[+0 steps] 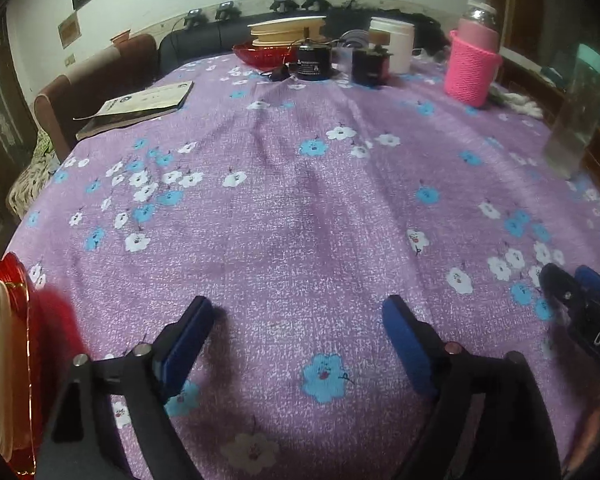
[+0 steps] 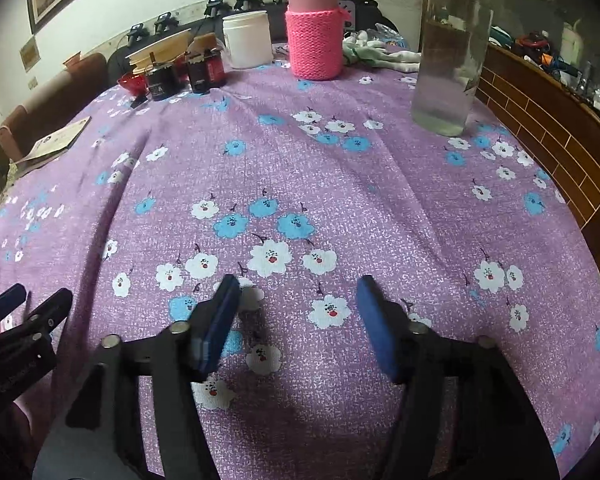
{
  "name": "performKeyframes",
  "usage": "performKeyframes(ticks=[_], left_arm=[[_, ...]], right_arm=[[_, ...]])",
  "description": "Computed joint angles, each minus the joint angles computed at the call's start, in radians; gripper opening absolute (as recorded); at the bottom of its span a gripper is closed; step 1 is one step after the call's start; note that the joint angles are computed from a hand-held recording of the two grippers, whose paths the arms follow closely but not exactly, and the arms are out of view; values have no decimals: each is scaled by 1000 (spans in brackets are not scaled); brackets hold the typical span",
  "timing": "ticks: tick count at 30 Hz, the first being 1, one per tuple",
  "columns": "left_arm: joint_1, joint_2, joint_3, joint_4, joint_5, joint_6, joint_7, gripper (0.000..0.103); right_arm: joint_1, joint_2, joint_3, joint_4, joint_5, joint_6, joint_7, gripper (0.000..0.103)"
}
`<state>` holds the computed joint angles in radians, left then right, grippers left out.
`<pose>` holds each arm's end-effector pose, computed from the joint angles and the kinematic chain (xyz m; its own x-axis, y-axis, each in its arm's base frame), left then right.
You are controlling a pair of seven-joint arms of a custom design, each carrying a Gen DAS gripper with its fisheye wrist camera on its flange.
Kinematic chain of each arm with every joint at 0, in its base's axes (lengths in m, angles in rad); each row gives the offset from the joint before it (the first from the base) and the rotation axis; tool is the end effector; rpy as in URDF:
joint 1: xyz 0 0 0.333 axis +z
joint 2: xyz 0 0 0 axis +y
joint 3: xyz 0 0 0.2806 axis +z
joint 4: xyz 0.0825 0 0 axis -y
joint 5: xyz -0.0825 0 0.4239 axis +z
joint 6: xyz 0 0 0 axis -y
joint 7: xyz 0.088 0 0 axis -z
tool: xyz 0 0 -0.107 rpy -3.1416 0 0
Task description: Organize plates and bowls
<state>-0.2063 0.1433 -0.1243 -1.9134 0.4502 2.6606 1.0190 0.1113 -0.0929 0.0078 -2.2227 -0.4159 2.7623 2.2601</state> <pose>0.6276 -0.2257 0.4342 -0.0896 -0.9945 -0.0535 -0.7802 0.1035 -0.6170 0.5854 0.0872 0.4278 -0.2064 -0.9761 -0.0683 -0.7558 0.2034 -0.6224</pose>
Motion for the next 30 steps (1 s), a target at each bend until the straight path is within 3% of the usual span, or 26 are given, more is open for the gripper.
performKeyframes(ticks=[1, 3, 5, 30], left_arm=[[1, 10, 2, 15, -7, -24, -10, 103], [15, 11, -3, 8, -70, -5, 20, 102], [6, 12, 2, 11, -48, -13, 8, 103], [6, 10, 2, 8, -59, -12, 15, 103]], right_arm=[[2, 6, 2, 9, -3, -13, -11, 72], [16, 23, 7, 33, 12, -50, -64, 95], [24, 32, 7, 45, 28, -70, -92, 102], [21, 17, 0, 27, 44, -62, -107, 103]])
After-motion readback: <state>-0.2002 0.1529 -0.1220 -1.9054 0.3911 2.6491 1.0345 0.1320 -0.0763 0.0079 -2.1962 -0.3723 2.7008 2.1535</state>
